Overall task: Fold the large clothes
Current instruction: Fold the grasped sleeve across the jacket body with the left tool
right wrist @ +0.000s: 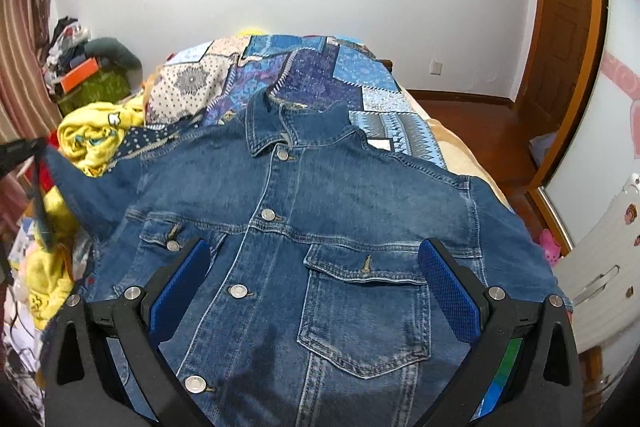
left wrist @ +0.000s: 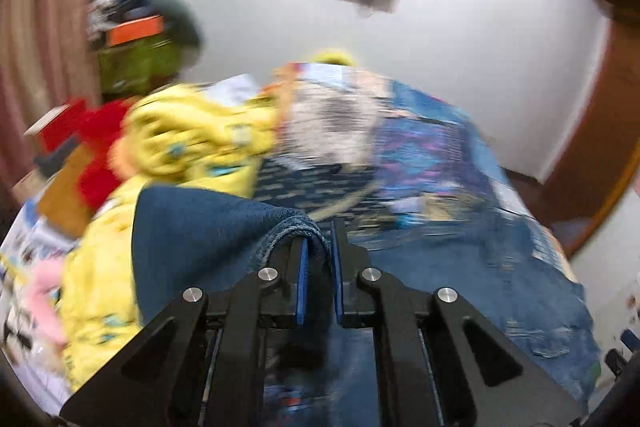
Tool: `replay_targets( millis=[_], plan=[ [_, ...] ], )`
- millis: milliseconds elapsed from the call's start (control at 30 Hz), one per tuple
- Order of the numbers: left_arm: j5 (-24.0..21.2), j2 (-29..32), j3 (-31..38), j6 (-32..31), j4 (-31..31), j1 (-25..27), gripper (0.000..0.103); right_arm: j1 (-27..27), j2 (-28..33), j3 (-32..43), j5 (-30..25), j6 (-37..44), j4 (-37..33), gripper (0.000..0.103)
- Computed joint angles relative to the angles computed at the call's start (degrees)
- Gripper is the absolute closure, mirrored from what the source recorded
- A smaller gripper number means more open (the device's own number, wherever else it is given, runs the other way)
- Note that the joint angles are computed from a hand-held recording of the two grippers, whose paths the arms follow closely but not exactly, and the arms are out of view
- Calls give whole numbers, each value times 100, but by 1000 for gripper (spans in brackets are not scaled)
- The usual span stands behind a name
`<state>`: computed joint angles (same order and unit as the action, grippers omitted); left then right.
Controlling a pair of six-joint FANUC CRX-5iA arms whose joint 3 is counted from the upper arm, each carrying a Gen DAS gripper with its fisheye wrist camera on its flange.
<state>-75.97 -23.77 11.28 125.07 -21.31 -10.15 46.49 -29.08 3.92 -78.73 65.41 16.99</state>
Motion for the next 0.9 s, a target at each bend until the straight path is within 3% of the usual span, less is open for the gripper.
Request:
replay_targets(
  millis=[133, 267, 467, 567, 667, 733, 900],
  plan=[
    [473, 660, 216, -271, 446, -656, 98, -303, -60, 51, 77, 127, -234, 0],
    [654, 1317, 188, -520, 1098, -1057, 99, -661, -54, 64, 81, 245, -410, 0],
    [242, 2019, 172, -494, 1410, -1507, 99, -1208, -68, 140, 93, 545, -733, 0],
    [14, 2031, 152, -419, 1469, -1596, 97, -1345, -63, 133, 106, 582, -738, 0],
    [117, 1761, -147, -551, 1917, -1415, 72, -1505, -56, 175, 94, 624, -869, 0],
    [80, 1509, -192, -324, 1770, -1452, 44, -1523, -63, 187, 77, 620, -889, 0],
    [226, 756, -526, 205, 1614, -1166, 32, -1268, -129, 107, 85, 524, -666, 0]
  ],
)
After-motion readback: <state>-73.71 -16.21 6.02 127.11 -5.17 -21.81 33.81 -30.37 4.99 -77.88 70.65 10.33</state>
